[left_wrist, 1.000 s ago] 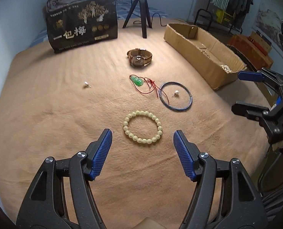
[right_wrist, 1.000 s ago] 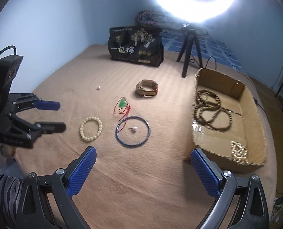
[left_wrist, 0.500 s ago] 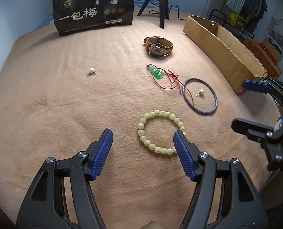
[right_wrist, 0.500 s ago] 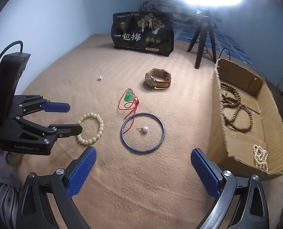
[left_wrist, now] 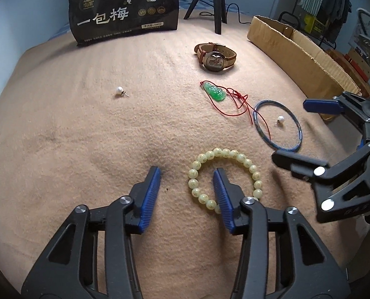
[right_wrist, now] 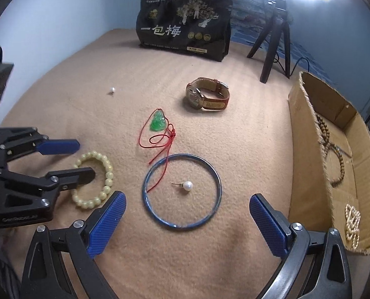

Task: Organize jewelry
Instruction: 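Close left tool on green bead bracelet while right tool grasps blue bangle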

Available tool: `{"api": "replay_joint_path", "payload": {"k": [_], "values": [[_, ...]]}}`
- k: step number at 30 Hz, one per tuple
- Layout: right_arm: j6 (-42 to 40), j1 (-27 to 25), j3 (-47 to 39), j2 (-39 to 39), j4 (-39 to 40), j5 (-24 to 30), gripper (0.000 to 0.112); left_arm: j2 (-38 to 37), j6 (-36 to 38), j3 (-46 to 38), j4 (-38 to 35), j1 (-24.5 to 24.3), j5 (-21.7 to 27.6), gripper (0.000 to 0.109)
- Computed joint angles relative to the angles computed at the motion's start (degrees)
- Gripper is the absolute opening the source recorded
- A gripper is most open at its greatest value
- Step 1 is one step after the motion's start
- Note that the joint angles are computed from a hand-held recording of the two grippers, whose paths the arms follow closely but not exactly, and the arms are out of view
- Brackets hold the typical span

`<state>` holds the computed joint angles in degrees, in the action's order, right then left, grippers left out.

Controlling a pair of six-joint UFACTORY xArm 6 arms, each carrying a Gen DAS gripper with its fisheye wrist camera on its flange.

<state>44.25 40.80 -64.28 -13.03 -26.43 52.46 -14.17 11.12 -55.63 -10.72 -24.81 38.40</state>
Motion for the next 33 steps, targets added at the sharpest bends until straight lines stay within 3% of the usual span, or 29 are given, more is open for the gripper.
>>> {"api": "replay_joint_path", "payload": {"k": [3,7,11,13,33], "values": [[-0.57,0.33,-1.49,2.08,-0.47,1.56,0.099,-0.01,-0.15,0.24,0.51,0.06,-0.84,0.032],[-1.42,-0.65,-0.70,2.19,2.27,-0.57,0.090,-0.21,0.15,0.56,-0.05,0.47,-1.35,0.024],[-1.67,-1.07,-0.29,1.85,3.12,-1.82,0.073,-0.33,0.17,0.55,-1.24,0.92,-1.10,0.013],[-1.94,-1.06,-0.53,1.93,3.51,-1.67,0.073,-0.43,0.10,0.46,-1.76,1.18,-0.64,0.009],[1.08,1.72,1.10,-3.41,1.00,-0.33,0.072,-8.14,-0.80,3.10,-5.25,3.80,3.58,0.006]]}}
